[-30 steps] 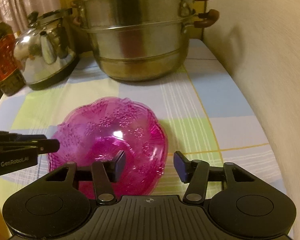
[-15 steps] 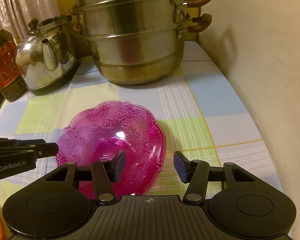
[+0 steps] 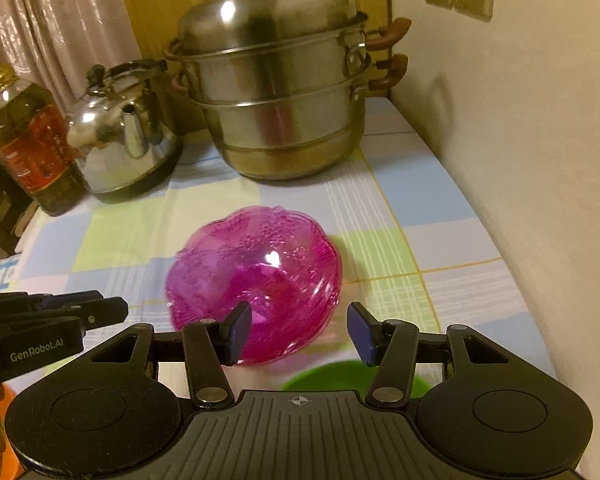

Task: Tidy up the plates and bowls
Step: 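Lower the stacked pink dishes onto the cloth and open the left gripper, then move both grippers back over the two green bowls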

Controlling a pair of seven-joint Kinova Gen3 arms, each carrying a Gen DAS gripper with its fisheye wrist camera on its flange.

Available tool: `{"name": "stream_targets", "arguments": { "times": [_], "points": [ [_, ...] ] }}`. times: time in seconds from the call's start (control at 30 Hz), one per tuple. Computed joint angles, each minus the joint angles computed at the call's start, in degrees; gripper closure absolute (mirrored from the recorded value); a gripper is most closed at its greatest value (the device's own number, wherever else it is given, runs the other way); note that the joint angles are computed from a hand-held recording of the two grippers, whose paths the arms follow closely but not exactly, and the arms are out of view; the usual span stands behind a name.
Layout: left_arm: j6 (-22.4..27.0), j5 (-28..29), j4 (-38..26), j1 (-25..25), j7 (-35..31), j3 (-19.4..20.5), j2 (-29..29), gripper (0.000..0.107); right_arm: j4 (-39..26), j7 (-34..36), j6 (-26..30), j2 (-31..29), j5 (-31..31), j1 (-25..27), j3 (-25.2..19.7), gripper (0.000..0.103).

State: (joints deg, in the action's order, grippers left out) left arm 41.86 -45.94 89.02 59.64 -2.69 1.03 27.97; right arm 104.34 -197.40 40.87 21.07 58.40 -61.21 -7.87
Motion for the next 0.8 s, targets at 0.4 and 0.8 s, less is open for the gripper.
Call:
{"name": "stream_targets", "arguments": {
  "times": [0.4,0.8],
  "points": [
    [7.09,-6.46,4.45,6.60,11.93,3.82,-5.09,0.085,3.83,-10.19,7.87,-5.01,2.30,-6.04,-5.80,0.050],
    [15.91,-10.47,8.43,12.27,25.57,10.33,-6.83,0.085,8.20,-22.12,15.21,-8.09,2.66,-11.61,-12.90,0.050]
  ]
}}
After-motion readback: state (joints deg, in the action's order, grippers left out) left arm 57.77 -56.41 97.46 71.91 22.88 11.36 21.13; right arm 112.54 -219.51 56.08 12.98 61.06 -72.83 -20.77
